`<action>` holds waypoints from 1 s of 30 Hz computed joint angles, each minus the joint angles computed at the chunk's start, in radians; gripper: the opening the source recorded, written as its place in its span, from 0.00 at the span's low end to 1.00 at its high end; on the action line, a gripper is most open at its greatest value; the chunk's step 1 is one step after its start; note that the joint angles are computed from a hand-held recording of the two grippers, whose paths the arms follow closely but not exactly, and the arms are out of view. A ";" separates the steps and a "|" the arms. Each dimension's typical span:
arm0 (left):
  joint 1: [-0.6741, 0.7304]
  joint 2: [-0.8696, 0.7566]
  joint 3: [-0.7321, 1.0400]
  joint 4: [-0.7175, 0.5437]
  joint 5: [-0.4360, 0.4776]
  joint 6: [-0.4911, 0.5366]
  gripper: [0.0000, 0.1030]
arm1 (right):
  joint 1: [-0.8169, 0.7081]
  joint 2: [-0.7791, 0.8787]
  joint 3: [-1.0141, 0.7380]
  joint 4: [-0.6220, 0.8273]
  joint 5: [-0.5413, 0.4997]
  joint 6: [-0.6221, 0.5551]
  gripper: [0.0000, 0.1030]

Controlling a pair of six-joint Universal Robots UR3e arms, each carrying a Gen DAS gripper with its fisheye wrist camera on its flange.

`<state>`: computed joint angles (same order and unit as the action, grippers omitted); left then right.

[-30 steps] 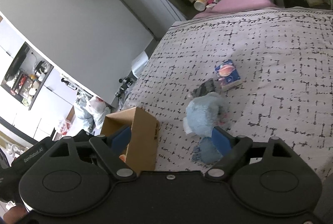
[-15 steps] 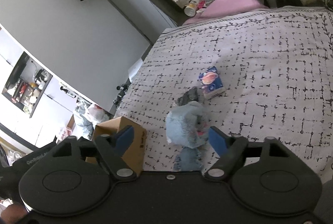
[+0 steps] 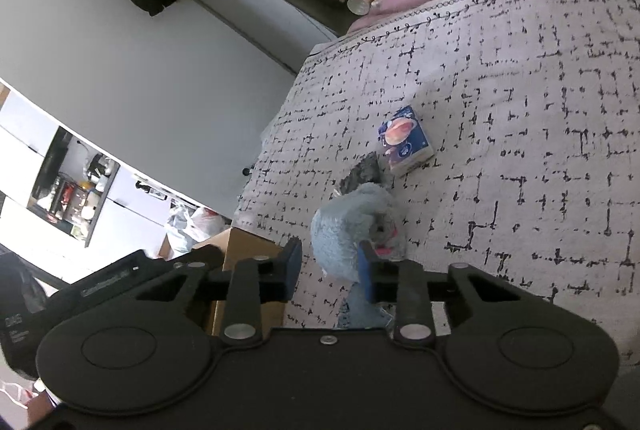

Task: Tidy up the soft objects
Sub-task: 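Move both tools to the light-blue fluffy plush and close on it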

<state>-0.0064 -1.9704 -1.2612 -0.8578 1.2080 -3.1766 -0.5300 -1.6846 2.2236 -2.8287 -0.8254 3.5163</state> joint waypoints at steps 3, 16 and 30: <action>-0.014 -0.051 0.038 -0.005 -0.001 -0.017 0.55 | -0.011 0.019 0.001 -0.013 0.019 -0.004 0.25; -0.091 -0.280 0.262 -0.076 0.134 -0.061 0.33 | -0.049 0.116 -0.014 -0.017 0.079 -0.023 0.21; -0.139 -0.419 0.429 -0.166 0.150 -0.064 0.35 | -0.084 0.169 -0.022 -0.008 0.119 -0.025 0.24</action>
